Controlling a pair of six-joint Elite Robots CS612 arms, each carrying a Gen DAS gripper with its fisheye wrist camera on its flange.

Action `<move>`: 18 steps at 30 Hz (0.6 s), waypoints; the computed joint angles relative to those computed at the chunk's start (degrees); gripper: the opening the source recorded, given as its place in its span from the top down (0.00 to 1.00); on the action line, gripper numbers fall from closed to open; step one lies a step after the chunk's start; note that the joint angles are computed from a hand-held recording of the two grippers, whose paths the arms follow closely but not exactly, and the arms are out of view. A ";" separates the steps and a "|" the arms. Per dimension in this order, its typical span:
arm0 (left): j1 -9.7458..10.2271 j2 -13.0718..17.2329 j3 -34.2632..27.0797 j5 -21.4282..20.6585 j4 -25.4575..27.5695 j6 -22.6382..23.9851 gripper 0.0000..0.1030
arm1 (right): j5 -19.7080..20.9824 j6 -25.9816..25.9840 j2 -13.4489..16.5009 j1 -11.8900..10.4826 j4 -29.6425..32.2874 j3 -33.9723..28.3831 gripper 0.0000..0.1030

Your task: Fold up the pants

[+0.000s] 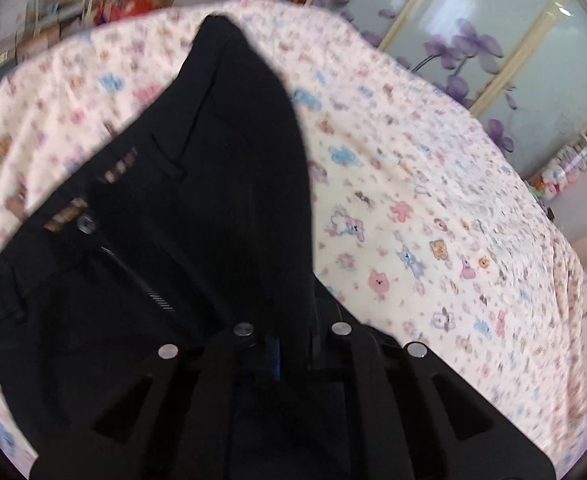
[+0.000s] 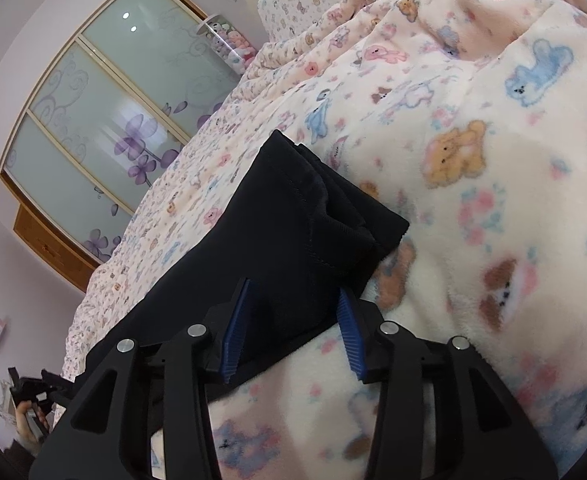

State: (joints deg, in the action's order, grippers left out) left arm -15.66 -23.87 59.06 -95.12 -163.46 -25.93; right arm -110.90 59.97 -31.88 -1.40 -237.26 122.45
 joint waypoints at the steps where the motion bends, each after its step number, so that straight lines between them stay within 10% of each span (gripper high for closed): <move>1: 0.14 -1.24 2.98 0.10 -3.72 0.97 0.93 | -0.06 -0.02 0.03 0.04 -0.25 0.02 0.57; 10: 2.35 -8.05 27.04 -1.73 -33.68 -1.62 0.89 | -2.74 3.33 -0.35 1.81 -5.26 1.48 0.43; 18: 3.40 -4.84 29.11 -3.00 -37.97 -4.94 0.67 | 8.12 7.16 -0.29 1.53 -12.76 2.47 0.37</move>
